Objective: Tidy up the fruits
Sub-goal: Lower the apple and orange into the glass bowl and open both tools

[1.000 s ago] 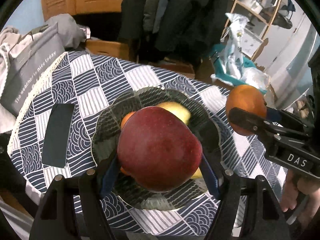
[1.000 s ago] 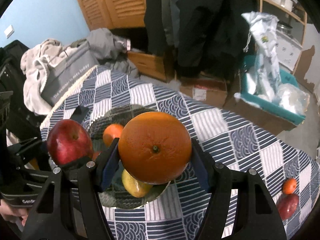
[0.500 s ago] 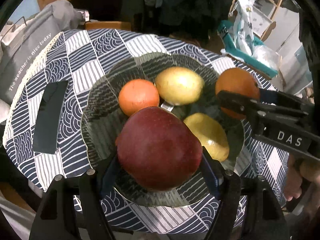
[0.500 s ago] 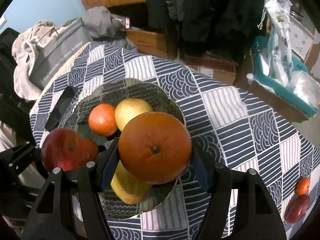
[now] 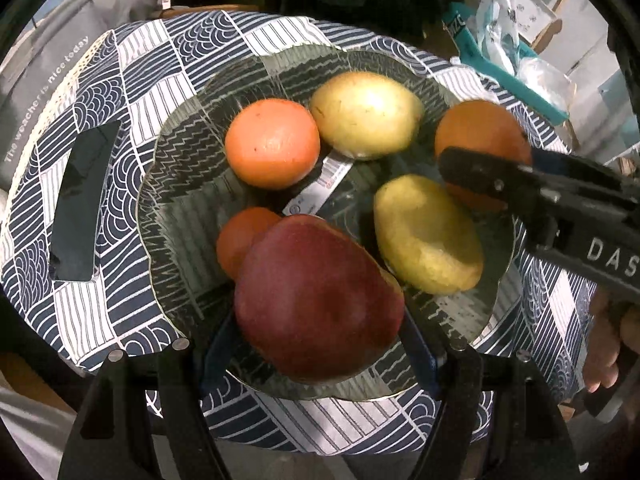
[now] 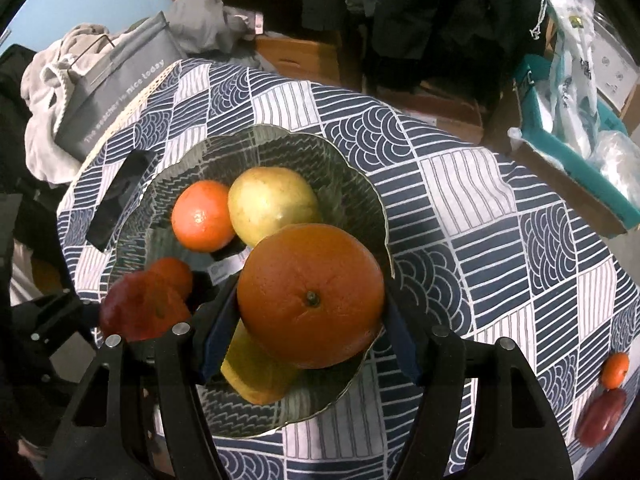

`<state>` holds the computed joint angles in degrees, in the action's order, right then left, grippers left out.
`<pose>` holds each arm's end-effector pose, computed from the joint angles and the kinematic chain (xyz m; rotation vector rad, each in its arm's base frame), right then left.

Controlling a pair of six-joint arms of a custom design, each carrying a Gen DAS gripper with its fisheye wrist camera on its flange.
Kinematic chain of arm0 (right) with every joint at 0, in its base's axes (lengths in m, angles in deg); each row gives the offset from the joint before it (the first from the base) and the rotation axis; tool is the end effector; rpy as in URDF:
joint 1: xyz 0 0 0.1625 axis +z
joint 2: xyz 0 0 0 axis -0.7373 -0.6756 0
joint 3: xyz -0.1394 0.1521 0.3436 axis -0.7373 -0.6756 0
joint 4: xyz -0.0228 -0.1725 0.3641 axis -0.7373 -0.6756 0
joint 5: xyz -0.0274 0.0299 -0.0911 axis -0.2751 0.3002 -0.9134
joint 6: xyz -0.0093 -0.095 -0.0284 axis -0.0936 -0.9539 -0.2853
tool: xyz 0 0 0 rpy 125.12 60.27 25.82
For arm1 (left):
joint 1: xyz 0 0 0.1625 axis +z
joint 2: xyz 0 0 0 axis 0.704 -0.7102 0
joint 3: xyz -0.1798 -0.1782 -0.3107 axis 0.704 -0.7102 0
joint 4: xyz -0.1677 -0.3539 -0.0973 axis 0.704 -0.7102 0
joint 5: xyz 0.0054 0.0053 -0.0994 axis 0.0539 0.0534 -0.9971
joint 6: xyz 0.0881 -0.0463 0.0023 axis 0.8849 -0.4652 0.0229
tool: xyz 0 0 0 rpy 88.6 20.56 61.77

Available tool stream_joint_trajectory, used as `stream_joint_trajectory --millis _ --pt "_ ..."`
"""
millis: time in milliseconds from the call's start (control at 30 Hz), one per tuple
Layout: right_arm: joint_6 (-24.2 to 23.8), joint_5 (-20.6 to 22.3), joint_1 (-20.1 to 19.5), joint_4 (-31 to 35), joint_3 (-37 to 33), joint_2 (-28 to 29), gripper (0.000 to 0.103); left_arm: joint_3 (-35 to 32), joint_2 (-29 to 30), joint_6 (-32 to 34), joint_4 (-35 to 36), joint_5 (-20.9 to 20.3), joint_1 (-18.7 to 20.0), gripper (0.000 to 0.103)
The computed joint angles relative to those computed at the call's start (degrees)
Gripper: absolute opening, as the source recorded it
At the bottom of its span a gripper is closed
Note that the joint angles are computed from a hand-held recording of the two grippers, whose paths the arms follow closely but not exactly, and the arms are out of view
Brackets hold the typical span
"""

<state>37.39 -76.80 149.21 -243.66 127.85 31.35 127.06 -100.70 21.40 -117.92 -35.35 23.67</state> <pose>0.2241 -0.6790 -0.0012 0.3673 -2.5459 0.4291 -0.0559 -0.6669 0.1341 0.4165 2.4618 -0.1212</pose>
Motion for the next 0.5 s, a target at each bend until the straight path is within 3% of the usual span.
stream_joint_trajectory --millis 167,267,400,500 --pt "0.3 0.4 -0.1 0.5 -0.2 0.0 0.07 0.6 0.0 0.9 0.7 1.5 -0.4 0.077" --pt "0.9 0.7 -0.2 0.8 -0.2 -0.1 0.07 1.5 -0.8 1.9 -0.8 1.8 -0.9 0.088" --pt "1.5 0.7 -0.2 -0.7 0.6 -0.6 0.072 2.4 -2.0 2.3 -1.9 1.8 -1.6 0.088" --pt "1.7 2.9 -0.3 -2.8 1.9 -1.9 0.072 2.8 -2.3 2.1 -2.8 2.3 -2.0 0.088"
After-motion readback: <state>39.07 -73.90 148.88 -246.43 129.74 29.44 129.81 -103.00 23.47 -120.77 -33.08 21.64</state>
